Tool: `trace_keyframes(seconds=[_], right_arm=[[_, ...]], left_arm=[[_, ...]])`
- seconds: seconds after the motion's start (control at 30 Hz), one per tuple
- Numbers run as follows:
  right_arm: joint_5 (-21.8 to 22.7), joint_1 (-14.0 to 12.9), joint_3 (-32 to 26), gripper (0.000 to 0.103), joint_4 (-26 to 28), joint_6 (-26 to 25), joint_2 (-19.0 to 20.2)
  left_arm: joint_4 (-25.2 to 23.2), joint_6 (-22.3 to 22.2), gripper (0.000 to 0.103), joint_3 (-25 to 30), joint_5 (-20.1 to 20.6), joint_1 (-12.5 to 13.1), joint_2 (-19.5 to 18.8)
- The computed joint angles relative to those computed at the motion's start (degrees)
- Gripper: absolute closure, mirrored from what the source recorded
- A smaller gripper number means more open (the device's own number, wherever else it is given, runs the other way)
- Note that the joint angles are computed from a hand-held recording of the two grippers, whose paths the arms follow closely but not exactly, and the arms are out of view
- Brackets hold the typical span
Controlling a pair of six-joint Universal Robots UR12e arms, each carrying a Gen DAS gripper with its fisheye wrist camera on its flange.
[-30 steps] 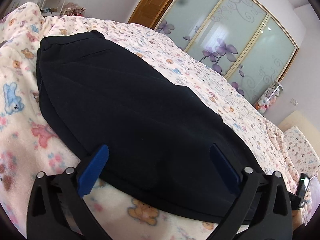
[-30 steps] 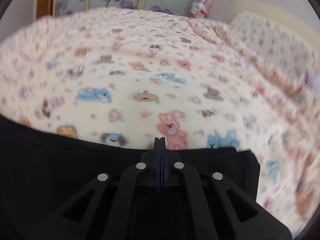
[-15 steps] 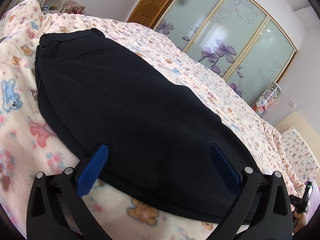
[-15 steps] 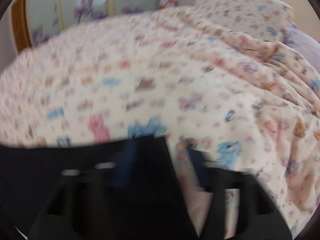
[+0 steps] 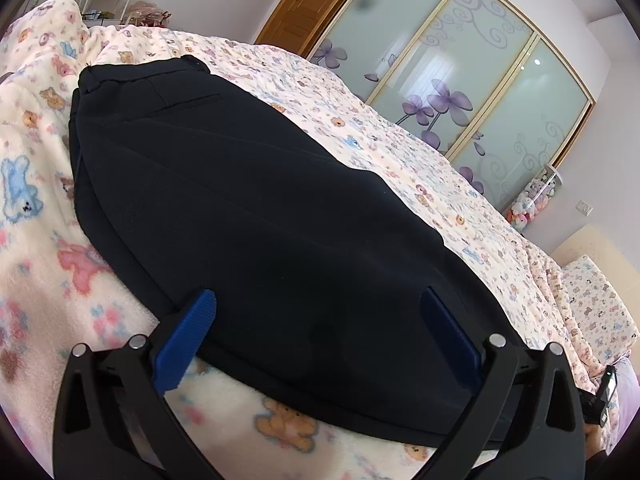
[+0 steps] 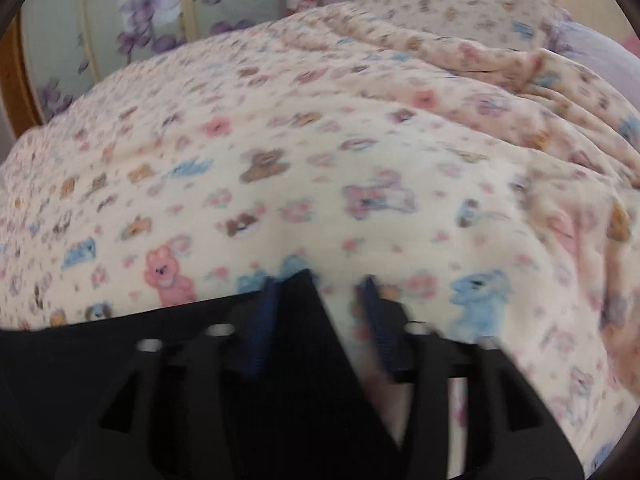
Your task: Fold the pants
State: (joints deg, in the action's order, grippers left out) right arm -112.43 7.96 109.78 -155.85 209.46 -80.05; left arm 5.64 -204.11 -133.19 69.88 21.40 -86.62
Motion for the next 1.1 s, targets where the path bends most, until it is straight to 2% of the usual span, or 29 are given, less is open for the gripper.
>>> trace_keyframes(seconds=[0.03, 0.13, 0.2, 0.27, 0.37, 0.4, 0.47, 0.6, 0.73, 0.8, 0.87, 0.93, 1.0, 1.1], right_arm=[[-0.3, -0.1, 0.6, 0.018, -0.7, 1.1, -0.8], [1.5, -1.1, 5.3, 0.018, -7.6, 4.8, -5.3], [7.5, -2.7, 10.0, 0.019, -13.9, 11.3, -9.3], [14.4, -4.4, 14.0, 0.019, -17.2, 17.6, -12.5], [22.5, -5.9, 17.5, 0.03, -17.7, 23.3, -14.9], [23.8, -6.0, 17.8, 0.036, -17.3, 24.2, -14.9], [26.2, -5.8, 18.4, 0.04, -16.9, 26.2, -14.6], [26.7, -5.2, 17.8, 0.04, -17.7, 27.7, -12.6], [24.6, -4.1, 16.6, 0.04, -13.9, 30.8, -11.2], [23.7, -3.8, 16.4, 0.04, -14.6, 31.1, -10.5], [22.9, -3.5, 16.4, 0.042, -17.6, 30.5, -9.7], [20.1, -2.6, 16.2, 0.069, -19.2, 28.4, -9.1], [16.8, -1.5, 16.2, 0.084, -20.4, 26.4, -9.1], [12.6, 0.2, 16.1, 0.088, -22.9, 22.9, -9.5]], left_arm=[[0.1, -0.1, 0.002, 0.0, -0.1, 0.0, 0.0], [0.5, -0.5, 0.002, -0.2, -0.9, 0.3, 0.0], [1.0, -0.8, 0.002, -0.3, -1.4, 0.6, -0.1], [1.4, -1.2, 0.002, -0.5, -1.8, 0.7, -0.1], [2.3, -2.0, 0.002, -0.8, -2.7, 1.1, 0.0], [2.6, -2.3, 0.002, -0.9, -3.1, 1.3, -0.1], [2.9, -2.5, 0.002, -1.0, -3.6, 1.5, -0.1], [3.3, -2.7, 0.002, -1.2, -4.3, 2.0, -0.1], [3.6, -2.9, 0.002, -1.3, -4.5, 2.0, -0.1], [3.5, -2.9, 0.002, -1.3, -4.5, 2.0, -0.1], [3.6, -2.9, 0.002, -1.3, -4.6, 2.1, -0.2], [3.7, -3.0, 0.002, -1.3, -4.8, 2.1, -0.2], [3.9, -3.2, 0.002, -1.4, -5.1, 2.3, -0.2], [4.2, -3.6, 0.002, -1.5, -5.8, 2.5, -0.2]])
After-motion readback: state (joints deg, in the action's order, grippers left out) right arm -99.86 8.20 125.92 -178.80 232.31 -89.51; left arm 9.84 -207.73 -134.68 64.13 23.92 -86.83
